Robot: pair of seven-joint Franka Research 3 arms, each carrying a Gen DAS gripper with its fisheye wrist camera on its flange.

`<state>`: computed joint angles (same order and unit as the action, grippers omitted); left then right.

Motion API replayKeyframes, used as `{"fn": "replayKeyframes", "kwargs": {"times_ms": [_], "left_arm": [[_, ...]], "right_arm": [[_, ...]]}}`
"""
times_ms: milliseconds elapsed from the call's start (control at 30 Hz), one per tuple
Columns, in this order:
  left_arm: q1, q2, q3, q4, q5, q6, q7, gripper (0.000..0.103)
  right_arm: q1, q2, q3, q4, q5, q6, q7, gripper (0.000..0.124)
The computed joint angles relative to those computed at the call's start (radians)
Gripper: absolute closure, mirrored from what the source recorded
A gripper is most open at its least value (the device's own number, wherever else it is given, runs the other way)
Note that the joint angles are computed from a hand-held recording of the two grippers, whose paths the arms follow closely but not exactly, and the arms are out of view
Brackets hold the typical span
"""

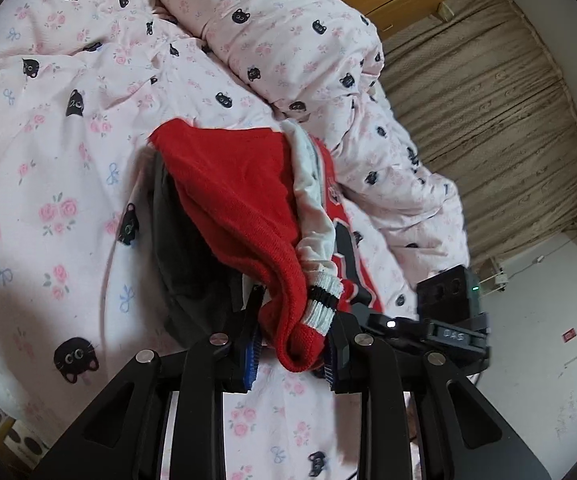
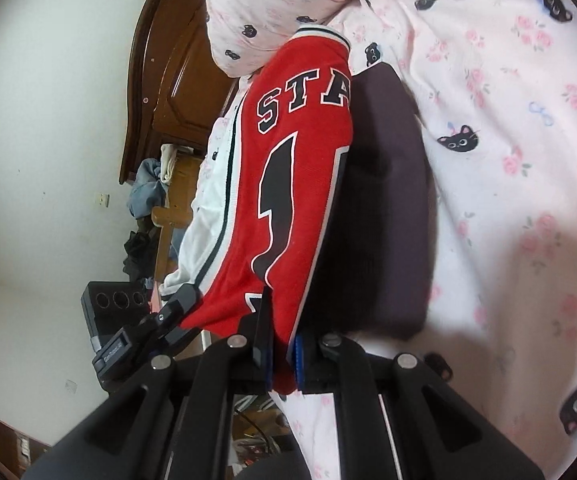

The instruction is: Fold clothes

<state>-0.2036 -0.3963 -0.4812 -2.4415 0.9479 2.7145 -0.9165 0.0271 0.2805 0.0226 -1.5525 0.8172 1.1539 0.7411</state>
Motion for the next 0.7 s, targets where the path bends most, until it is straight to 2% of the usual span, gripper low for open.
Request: {"fn": "replayKeyframes", "kwargs": {"times_ms": [33, 133, 167, 233, 367, 433, 533, 567, 600, 633, 700], "left_arm": [[-0.008, 0.004, 0.005, -0.002, -0.017, -0.005, 0.01, 0.078], [0.016, 0.005, -0.001, -0.054, -0.006, 0.064, -0.105, 0.07], [0.045, -0.003, -0.02, -0.075, 0.031, 0.105, -0.186, 0.065], [0.098, -0.027, -0.065, -0.1, 0.116, 0.153, -0.322, 0.063], [0.072, -0.087, -0.072, -0.139, 0.103, 0.126, -0.356, 0.062], [0.018, -0.11, -0.051, -0.148, 0.027, 0.064, -0.283, 0.062], [-0.058, -0.127, -0.032, -0.134, -0.092, -0.057, -0.141, 0.06], [-0.079, -0.128, -0.029, -0.123, -0.127, -0.102, -0.092, 0.059], [-0.098, -0.128, -0.028, -0.11, -0.158, -0.148, -0.048, 0.059], [-0.115, -0.128, -0.029, -0.097, -0.185, -0.193, -0.007, 0.059], [-0.146, -0.11, -0.034, -0.053, -0.234, -0.292, 0.08, 0.058]], "right_arm": [[0.007, -0.012, 0.0, -0.011, -0.027, 0.018, -0.014, 0.116], [0.03, -0.037, -0.001, -0.062, -0.077, 0.078, -0.023, 0.116], [0.035, -0.04, -0.002, -0.075, -0.083, 0.093, -0.018, 0.116], [0.039, -0.037, -0.002, -0.089, -0.078, 0.11, -0.009, 0.117], [0.036, -0.037, -0.002, -0.086, -0.071, 0.106, -0.011, 0.113], [0.034, -0.054, -0.006, -0.088, -0.091, 0.113, -0.033, 0.108], [0.031, -0.099, -0.015, -0.109, -0.124, 0.139, -0.085, 0.093], [0.033, -0.129, -0.018, -0.13, -0.142, 0.169, -0.112, 0.073], [0.037, -0.172, -0.021, -0.166, -0.162, 0.223, -0.148, 0.043], [0.044, -0.23, -0.024, -0.221, -0.184, 0.306, -0.192, 0.033], [0.051, -0.306, -0.032, -0.293, -0.195, 0.393, -0.261, 0.031]]}}
